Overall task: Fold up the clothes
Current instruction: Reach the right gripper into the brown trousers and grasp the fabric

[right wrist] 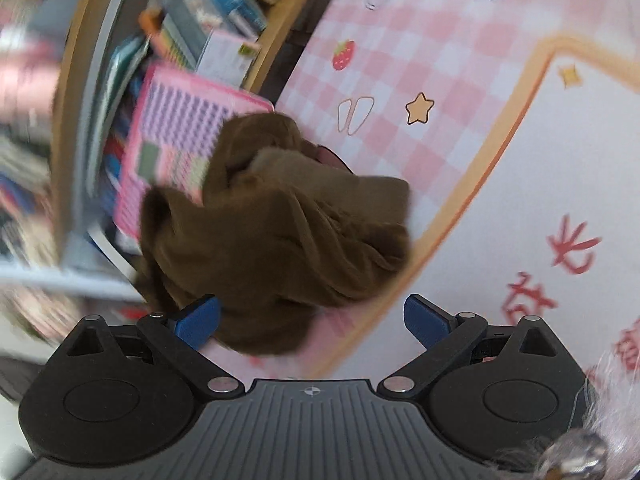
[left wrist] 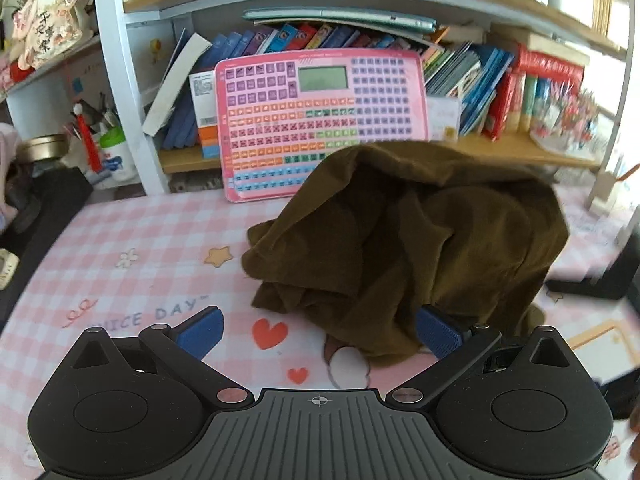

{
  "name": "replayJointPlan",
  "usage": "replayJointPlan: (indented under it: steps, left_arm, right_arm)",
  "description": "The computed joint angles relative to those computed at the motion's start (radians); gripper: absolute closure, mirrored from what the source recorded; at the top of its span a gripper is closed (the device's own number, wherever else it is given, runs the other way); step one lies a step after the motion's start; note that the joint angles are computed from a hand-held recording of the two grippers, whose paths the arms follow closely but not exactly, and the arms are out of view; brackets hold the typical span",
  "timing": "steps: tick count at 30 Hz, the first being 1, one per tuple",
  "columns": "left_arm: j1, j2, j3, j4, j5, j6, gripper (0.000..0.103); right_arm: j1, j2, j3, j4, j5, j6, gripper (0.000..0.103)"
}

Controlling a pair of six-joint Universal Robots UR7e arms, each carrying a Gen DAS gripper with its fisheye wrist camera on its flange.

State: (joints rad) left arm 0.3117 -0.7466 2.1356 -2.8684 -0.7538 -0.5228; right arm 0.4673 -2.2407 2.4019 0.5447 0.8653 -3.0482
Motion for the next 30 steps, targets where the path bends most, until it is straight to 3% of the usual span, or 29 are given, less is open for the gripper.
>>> replayJointPlan:
  steps: [3,9,11,16,19,26,29,30]
  left_arm:
    - [0.003,-0.017,0.000,0.063,0.010,-0.053,0.000]
    - [-0.002,-0.042,0.002,0.188,0.037,-0.155,0.000]
    - [-0.003,-0.042,-0.001,0.209,0.039,-0.172,0.000]
    - [-0.014,-0.045,-0.002,0.214,0.044,-0.183,0.000]
    - [-0.020,-0.050,0.001,0.216,0.051,-0.191,0.000]
    - [-0.040,-0.073,0.023,0.240,0.052,-0.220,0.000]
    - [-0.049,-0.089,0.036,0.256,0.053,-0.238,0.000]
    - [-0.052,-0.094,0.041,0.261,0.054,-0.245,0.000]
  right_arm:
    - [-0.164,0.043,-0.001,0.104,-0.193,-0.075,0.004]
    - [-0.334,0.146,-0.002,0.246,-0.353,-0.179,0.005]
    - [-0.368,0.179,0.011,0.285,-0.396,-0.215,0.005]
    - [-0.355,0.237,0.009,0.304,-0.415,-0.200,0.005]
    - [-0.300,0.242,-0.014,0.221,-0.418,-0.048,0.005]
    - [-0.114,0.230,-0.063,-0.083,-0.322,0.470,0.008]
    - [-0.072,0.240,-0.076,-0.098,-0.284,0.566,0.015]
    - [-0.074,0.242,-0.074,-0.080,-0.303,0.544,0.016]
